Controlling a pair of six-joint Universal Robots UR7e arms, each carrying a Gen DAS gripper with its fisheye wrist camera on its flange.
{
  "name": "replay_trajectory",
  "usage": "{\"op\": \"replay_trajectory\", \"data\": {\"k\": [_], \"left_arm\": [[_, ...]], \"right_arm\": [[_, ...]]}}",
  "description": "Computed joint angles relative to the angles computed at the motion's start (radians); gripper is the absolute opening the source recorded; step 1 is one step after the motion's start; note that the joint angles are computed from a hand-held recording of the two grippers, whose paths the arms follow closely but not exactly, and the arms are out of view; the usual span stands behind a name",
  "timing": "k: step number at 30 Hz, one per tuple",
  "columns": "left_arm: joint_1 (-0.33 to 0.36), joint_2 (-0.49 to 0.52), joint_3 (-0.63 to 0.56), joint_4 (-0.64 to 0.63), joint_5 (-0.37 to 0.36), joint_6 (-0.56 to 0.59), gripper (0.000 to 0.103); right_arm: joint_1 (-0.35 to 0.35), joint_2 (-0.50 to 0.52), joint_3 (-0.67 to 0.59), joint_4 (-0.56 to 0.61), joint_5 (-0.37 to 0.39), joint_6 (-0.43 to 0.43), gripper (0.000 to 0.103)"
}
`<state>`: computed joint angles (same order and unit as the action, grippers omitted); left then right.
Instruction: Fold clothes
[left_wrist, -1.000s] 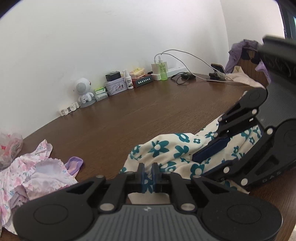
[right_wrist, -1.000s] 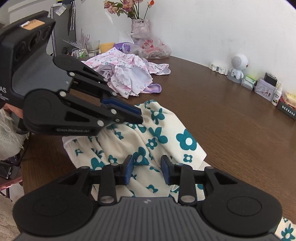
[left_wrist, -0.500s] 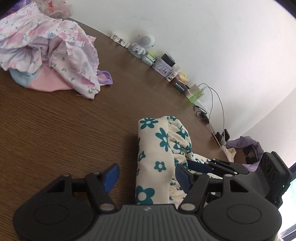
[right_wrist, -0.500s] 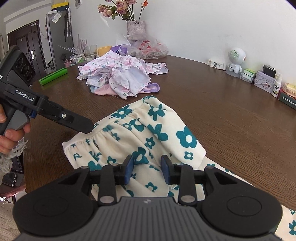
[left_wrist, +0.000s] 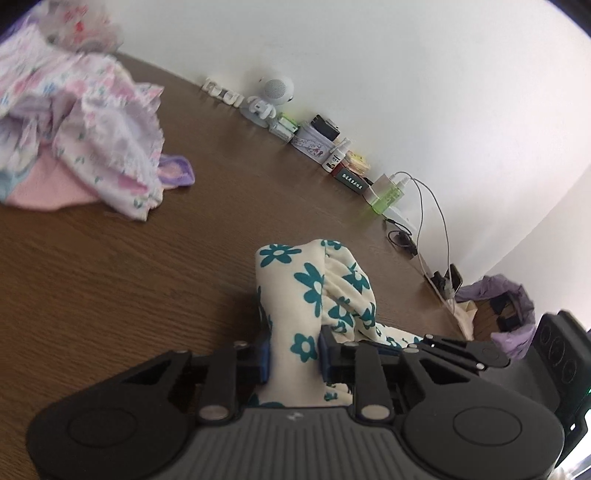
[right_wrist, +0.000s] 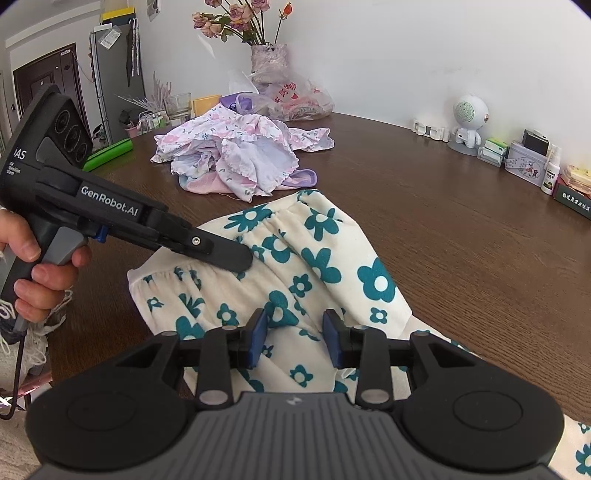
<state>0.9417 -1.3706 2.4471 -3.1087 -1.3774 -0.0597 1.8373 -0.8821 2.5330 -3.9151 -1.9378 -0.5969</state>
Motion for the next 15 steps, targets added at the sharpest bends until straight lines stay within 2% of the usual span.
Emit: {"op": "replay_trajectory", "data": {"k": [8,11,15], "left_arm": [[-0.174,-0.046,-0.013,0.051,0.319,0.292,0.022],[-0.226,-0.028,-0.016,0.042,0.422,0.402,0.022],[-0.293,0.037,-0.014,-0.032,0.545,0.567,0.022]], "right_arm": [[0.010,-0.049,0.018,0.005,-0.020,0.007,0.036],[0.001,-0.073,0.037,-0.002,-0.041,0.008,0.036],[-0.005,-0.096,0.066,-0.025,-0.100,0.021,0.036]]}}
